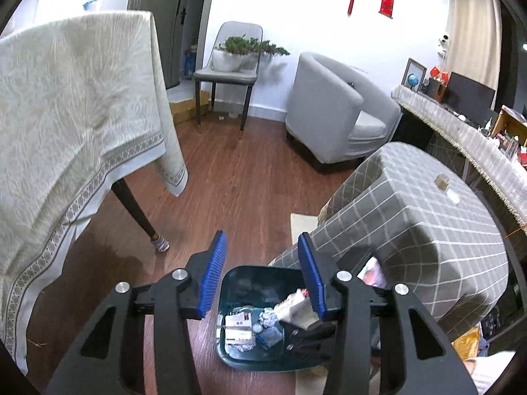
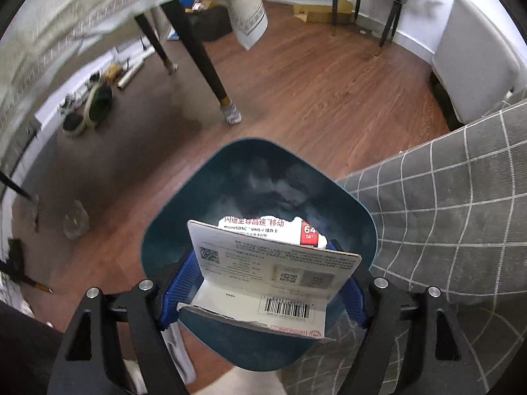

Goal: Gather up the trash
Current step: 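Carry both white card packages over the teal bin and release them, then move both open tools back to the table toward the tape ring and lid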

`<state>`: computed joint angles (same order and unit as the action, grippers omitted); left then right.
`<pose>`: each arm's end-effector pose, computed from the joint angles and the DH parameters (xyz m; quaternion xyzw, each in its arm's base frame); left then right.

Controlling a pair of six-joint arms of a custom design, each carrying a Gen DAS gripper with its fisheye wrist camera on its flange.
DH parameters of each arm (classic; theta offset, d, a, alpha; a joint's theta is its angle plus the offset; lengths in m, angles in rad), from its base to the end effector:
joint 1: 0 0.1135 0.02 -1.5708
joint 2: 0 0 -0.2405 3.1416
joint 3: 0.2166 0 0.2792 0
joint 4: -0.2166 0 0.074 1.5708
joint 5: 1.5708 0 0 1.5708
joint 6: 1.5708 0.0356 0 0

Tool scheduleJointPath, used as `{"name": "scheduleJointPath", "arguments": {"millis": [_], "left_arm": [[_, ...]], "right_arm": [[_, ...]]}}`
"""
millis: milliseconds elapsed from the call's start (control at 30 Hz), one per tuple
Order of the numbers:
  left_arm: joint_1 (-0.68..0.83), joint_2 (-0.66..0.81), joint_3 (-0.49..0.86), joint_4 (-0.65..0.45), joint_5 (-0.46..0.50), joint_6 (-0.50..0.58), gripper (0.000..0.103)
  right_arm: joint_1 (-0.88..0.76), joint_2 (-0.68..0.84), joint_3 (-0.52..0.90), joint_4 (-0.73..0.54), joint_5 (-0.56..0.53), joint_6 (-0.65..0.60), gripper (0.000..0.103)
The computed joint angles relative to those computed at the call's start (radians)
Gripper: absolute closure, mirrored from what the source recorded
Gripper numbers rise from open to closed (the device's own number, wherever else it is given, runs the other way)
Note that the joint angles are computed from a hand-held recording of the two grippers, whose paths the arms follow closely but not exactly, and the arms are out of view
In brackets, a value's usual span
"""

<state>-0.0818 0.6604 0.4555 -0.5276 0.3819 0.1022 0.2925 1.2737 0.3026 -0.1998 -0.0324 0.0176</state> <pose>0.1871 -0.0287 0.1927 0.1593 0.8859 -0.1693 0.4013 0.1870 0.0575 0.0513 -0.1375 0.9703 0.0464 0.1938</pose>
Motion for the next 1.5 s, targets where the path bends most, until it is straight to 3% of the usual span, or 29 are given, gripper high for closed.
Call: {"name": "scheduleJointPath", "arguments": {"millis": [200,367,600,733,933,1200,1500], "left_arm": [[-0.032,-0.032,0.031,-0.022,-0.007,-0.046,0.056],[-0.078,-0.044,0.059,-0.030,-0.031,-0.092,0.056],[-0.184,-0.069,0.103,-0.046,-0.094,-0.164,0.056],[-0.273,-0.072,0.124,-0.041,-0.181,-0.189,0.054],[-0.371,-0.059,0.164,-0.038,-0.269,-0.217,0.044],[-0.502,0.037,0.193,0.034,-0.380,-0.254,0.036],[-0.614,0.214,0.263,0.140,-0.456,-0.286,0.029]], "right_arm": [[-0.005,0.017,-0.011,-0.016,0.014,-0.025,0.018],[-0.058,-0.109,-0.045,-0.086,-0.003,-0.071,0.014],[-0.093,-0.508,-0.049,-0.337,-0.099,-0.085,0.014],[-0.108,-0.778,-0.006,-0.525,-0.141,-0.111,0.014],[-0.303,-0.958,0.071,-0.696,-0.268,-0.246,0.014],[-0.760,-0.861,0.182,-0.767,-0.543,-0.502,0.014],[-1.032,-0.650,0.277,-0.744,-0.675,-0.682,0.014]]}}
